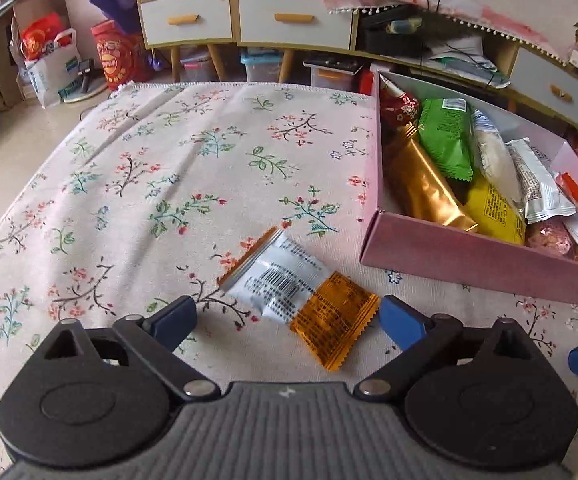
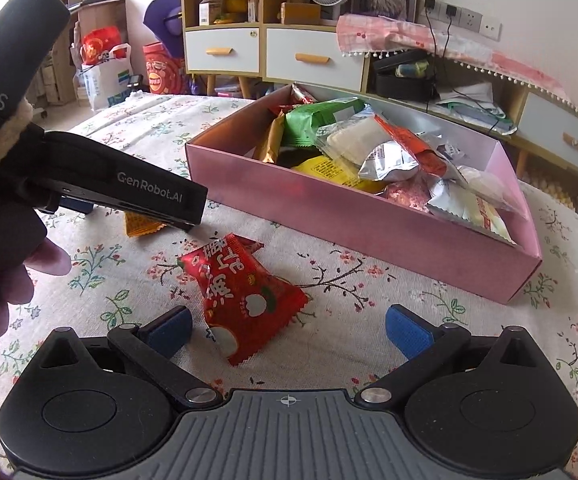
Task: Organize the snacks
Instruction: 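Move both tools back toward the last two snacks on the table, then grasp the orange wafer packet with the left tool while the right tool grasps the red candy bag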
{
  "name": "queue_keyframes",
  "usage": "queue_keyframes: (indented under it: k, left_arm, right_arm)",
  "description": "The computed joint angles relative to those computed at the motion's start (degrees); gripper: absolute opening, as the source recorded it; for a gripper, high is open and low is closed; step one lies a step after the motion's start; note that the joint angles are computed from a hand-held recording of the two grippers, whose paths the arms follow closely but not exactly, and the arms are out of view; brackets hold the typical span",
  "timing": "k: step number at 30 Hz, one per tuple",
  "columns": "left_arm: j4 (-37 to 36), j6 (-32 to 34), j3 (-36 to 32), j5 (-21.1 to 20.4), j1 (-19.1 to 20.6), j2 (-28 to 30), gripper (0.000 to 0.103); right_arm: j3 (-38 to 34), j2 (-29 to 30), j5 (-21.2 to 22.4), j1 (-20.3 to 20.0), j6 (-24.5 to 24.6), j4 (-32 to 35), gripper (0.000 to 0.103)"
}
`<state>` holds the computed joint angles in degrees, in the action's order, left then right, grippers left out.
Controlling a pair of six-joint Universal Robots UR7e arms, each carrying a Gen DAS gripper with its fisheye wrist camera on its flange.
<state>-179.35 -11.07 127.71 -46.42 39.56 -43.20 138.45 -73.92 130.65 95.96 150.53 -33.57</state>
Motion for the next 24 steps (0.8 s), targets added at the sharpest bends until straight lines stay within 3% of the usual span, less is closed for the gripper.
queue_keyframes:
  k: [7,12,15,19,21,24]
  left_arm:
    - [-1.0,4.6,0.9,-2.1,1.3,-2.3,0.073]
    - [-2.0,10.1,2.0,-4.7,3.0,-4.8,0.046]
    - [-1.7,12.9,2.5,-6.4,4.2,-6.5,0.035]
    - [-0.6,16.0,3.2,-8.5,5.4,-8.5,0.034]
    - [-0.2,17.9,3.7,-9.2,5.8,-9.5,0.026]
    - [1.8,19.9,4.2,-10.7,6.6,-11.5,0.025]
  right_arm:
    - [0.3,-0.1,-0.2,-0.1,-0.7,-0.4,0.103]
    - [0.3,0.1,-0.1,0.3,-1.8,-0.9,0.103]
    - [0.0,0.5,0.3,0.8,-2.8,-1.4,0.103]
    - [0.1,1.2,0.9,1.6,-5.4,-3.1,0.102]
    - [0.0,1.3,0.8,1.9,-6.1,-3.2,0.101]
    - [0.0,1.6,1.0,2.5,-7.1,-3.5,0.099]
